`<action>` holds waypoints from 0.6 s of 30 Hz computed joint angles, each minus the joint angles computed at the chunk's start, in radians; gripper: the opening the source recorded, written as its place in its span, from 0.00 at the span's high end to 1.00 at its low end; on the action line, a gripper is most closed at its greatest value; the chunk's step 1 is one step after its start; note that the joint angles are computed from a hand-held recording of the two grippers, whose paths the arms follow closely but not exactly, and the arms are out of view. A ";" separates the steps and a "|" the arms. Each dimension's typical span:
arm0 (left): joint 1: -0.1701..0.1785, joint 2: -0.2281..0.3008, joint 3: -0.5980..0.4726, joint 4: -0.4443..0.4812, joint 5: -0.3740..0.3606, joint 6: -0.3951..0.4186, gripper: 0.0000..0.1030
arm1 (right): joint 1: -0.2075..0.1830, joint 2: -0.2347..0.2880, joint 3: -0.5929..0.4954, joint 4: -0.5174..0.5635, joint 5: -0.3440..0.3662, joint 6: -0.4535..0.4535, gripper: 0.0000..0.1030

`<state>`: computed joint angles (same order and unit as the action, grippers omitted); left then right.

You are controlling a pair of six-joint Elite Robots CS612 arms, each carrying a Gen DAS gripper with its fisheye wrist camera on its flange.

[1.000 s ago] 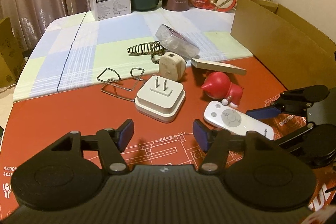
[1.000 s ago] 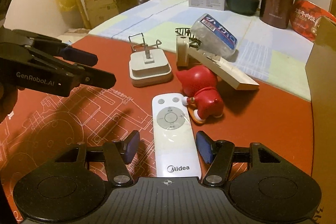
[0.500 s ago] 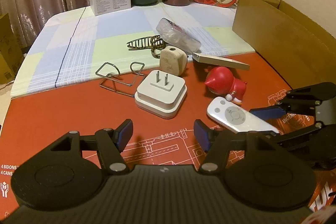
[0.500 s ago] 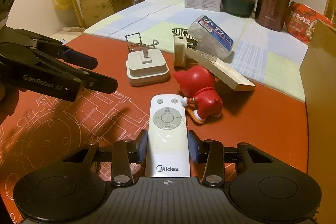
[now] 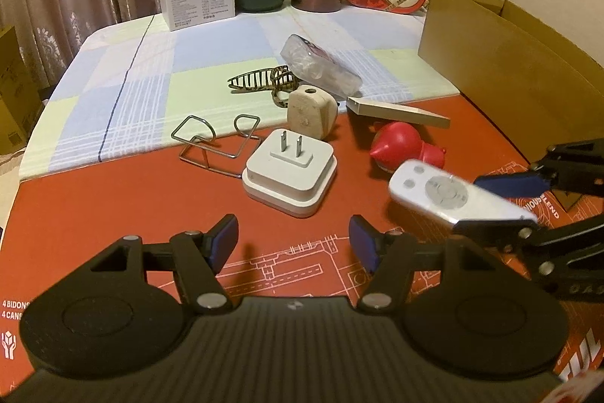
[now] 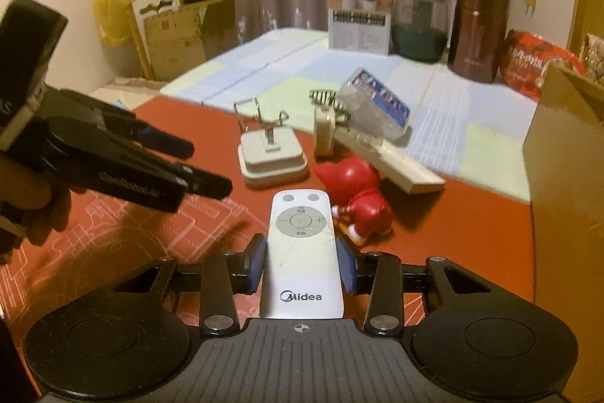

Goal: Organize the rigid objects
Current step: 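Grasp the white Midea remote with the right tool while the left tool grasps the white plug adapter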

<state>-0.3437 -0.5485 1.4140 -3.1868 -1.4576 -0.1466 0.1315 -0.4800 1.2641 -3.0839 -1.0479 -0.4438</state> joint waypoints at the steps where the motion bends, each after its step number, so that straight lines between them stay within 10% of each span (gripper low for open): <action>1: 0.000 0.002 -0.003 -0.002 0.002 0.002 0.41 | -0.001 -0.001 0.002 -0.012 -0.001 0.009 0.64; 18: 0.013 0.069 -0.115 0.029 -0.002 0.066 0.41 | 0.001 0.022 -0.042 -0.017 -0.090 0.060 0.64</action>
